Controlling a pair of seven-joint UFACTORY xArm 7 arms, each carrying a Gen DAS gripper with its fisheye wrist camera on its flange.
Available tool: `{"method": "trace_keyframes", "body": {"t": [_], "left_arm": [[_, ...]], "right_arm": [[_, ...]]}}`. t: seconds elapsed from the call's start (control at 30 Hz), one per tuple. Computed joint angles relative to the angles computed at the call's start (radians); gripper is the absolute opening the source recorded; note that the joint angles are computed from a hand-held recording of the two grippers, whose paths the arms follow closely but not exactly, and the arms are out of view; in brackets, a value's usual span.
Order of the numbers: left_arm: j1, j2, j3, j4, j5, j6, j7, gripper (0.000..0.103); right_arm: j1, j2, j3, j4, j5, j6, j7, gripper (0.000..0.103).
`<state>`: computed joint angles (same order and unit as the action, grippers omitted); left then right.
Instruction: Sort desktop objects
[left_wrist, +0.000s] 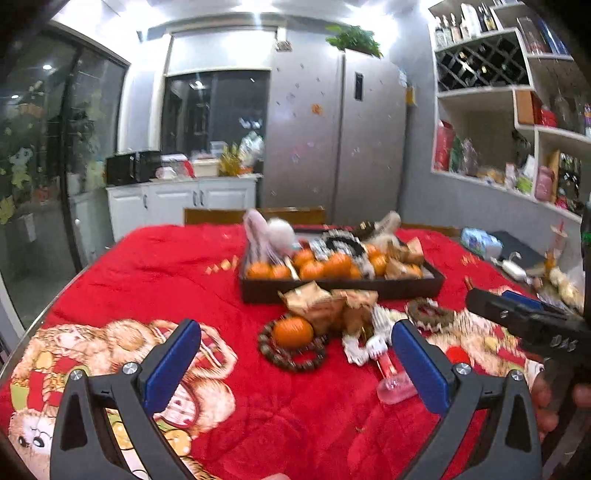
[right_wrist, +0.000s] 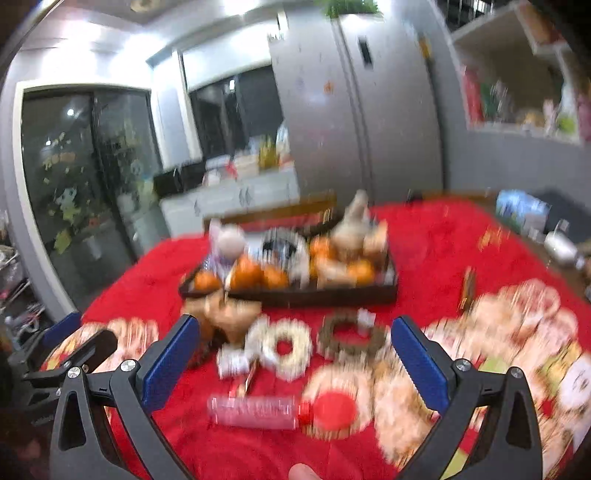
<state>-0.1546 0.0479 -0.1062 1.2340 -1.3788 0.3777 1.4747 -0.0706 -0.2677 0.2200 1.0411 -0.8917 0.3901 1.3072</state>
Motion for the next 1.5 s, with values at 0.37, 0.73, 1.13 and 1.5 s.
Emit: {"method": "trace_keyframes", "body": {"t": [0.37, 0.73, 1.13, 1.5], "left_arm": [[-0.011, -0.016, -0.001, -0.015, -0.077, -0.019, 0.092, 0.103], [-0.014, -0.022, 0.010, -0.023, -0.054, 0.008, 0.076, 0.103], [-0.002, -0.006, 0.007, -0.010, -0.034, 0.016, 0.027, 0.103], [0.001, -0.002, 0.006, -0.010, -0.015, 0.025, 0.014, 0.103]], "right_arm": [[0.043, 0.021, -0.013, -0.022, 0.052, 0.107, 0.024, 0.103], [0.079, 0.046, -0.031, 0.005, 0.081, 0.117, -0.042, 0.103], [0.077, 0.043, -0.041, -0.010, 0.117, 0.082, -0.065, 0.103], [0.078, 0.047, -0.038, -0.007, 0.135, 0.077, -0.082, 0.103]]}}
